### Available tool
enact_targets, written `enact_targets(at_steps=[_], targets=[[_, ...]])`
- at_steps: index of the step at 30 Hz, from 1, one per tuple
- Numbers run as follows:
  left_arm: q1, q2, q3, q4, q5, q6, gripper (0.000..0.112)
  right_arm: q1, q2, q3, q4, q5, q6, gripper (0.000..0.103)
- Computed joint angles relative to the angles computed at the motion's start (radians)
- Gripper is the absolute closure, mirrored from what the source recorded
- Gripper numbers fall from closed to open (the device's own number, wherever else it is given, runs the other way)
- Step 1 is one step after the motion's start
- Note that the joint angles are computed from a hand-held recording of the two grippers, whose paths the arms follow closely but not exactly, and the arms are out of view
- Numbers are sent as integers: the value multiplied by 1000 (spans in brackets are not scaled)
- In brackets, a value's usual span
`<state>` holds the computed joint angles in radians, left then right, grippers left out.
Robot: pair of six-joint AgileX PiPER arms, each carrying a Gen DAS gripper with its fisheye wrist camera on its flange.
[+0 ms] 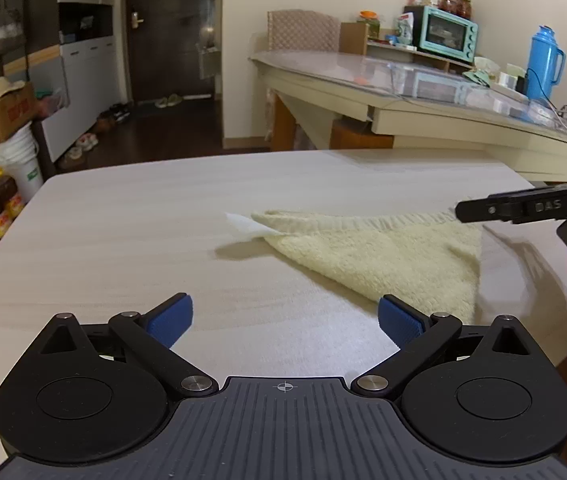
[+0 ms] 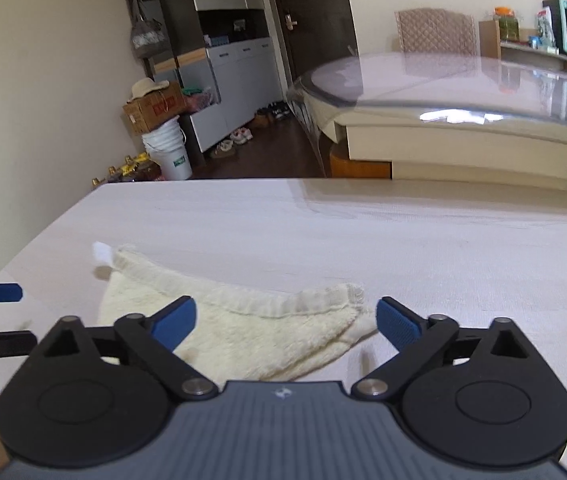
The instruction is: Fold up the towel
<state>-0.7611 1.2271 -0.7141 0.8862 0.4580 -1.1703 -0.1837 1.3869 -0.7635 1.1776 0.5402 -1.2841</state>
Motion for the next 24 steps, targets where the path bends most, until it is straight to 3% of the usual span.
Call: enact_targets(at_steps=[3, 5, 7, 11, 12, 15, 18, 23, 24], targets=[[17, 11, -5, 2, -17, 6, 11, 18, 24, 0, 11, -31, -23, 17], [29, 16, -7, -3, -29, 14, 10, 29, 17, 12, 28, -59, -41, 28], [41, 20, -6, -9, -43, 18, 10, 36, 8, 22, 40, -79, -57, 51], [63, 24, 0, -21, -63, 22, 10, 47, -14, 37, 59, -102, -99, 72], [66, 24, 2, -20, -64, 18, 10, 54, -27, 44, 67, -118, -109, 83], [76, 12, 16, -14, -60, 12, 10, 34, -68, 58, 139, -76, -162, 90], [106, -15, 34, -19, -54, 25, 10, 25, -134, 69, 116, -14, -128, 90], [200, -57, 51, -66, -57, 117, 10, 22, -280, 86, 60, 262, -7, 90], [225, -59, 47, -93, -61, 156, 10, 33, -286, 87, 60, 277, 0, 90]])
